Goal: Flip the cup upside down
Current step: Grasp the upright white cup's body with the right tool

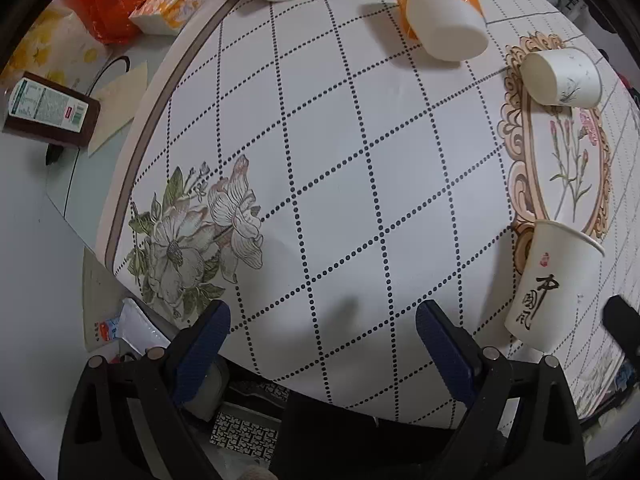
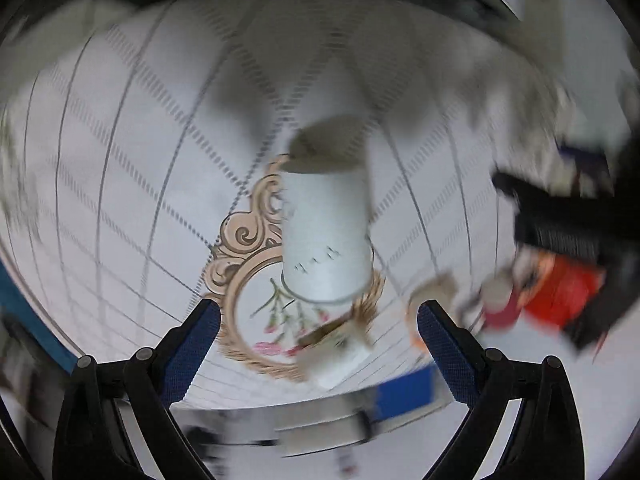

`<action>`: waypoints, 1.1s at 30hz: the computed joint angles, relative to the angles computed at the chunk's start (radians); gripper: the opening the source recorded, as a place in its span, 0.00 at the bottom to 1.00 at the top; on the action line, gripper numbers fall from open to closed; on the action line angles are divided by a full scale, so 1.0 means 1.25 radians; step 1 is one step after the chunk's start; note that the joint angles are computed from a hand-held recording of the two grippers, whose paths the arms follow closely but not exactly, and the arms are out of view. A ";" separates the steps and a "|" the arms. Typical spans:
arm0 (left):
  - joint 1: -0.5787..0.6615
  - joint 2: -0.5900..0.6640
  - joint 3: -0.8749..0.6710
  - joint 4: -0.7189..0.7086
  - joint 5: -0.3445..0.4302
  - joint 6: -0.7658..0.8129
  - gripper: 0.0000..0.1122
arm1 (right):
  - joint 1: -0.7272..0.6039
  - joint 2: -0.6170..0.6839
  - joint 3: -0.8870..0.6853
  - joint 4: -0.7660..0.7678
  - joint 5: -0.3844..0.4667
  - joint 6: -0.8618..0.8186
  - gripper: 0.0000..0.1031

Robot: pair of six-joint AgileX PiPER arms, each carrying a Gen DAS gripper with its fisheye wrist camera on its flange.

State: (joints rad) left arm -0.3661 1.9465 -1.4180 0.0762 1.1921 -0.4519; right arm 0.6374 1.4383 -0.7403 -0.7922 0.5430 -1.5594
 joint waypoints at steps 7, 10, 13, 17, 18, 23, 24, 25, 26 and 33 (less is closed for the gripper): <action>0.012 0.022 0.015 -0.004 -0.021 -0.018 0.85 | -0.044 0.082 -0.003 0.009 -0.097 -0.137 0.92; 0.015 0.023 0.021 0.001 -0.025 -0.023 0.85 | -0.049 0.119 -0.026 0.019 -0.106 -0.166 0.92; 0.022 0.030 0.022 0.002 -0.027 -0.024 0.85 | -0.049 0.139 -0.029 0.006 -0.114 -0.166 0.91; 0.029 0.036 0.024 0.007 -0.032 -0.024 0.85 | -0.061 0.169 -0.029 -0.034 -0.130 -0.141 0.85; 0.031 0.037 0.024 0.007 -0.032 -0.024 0.85 | -0.065 0.177 -0.029 -0.045 -0.136 -0.135 0.85; 0.027 0.041 0.013 0.011 -0.025 -0.027 0.85 | -0.067 0.199 -0.017 -0.090 -0.151 -0.091 0.76; 0.026 0.041 0.012 0.011 -0.025 -0.026 0.85 | -0.065 0.204 -0.015 -0.108 -0.151 -0.065 0.74; 0.023 0.044 0.005 0.012 -0.020 -0.028 0.85 | -0.061 0.209 -0.013 -0.129 -0.151 -0.034 0.71; 0.021 0.046 0.001 0.014 -0.018 -0.028 0.85 | -0.063 0.215 -0.010 -0.145 -0.155 -0.013 0.68; 0.016 0.051 -0.012 0.018 -0.007 -0.035 0.85 | -0.081 0.256 -0.031 -0.189 -0.167 0.055 0.66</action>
State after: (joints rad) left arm -0.3460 2.0098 -1.4332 0.0985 1.1835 -0.4951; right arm 0.5362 1.7582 -0.7793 -1.0287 0.3346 -1.4909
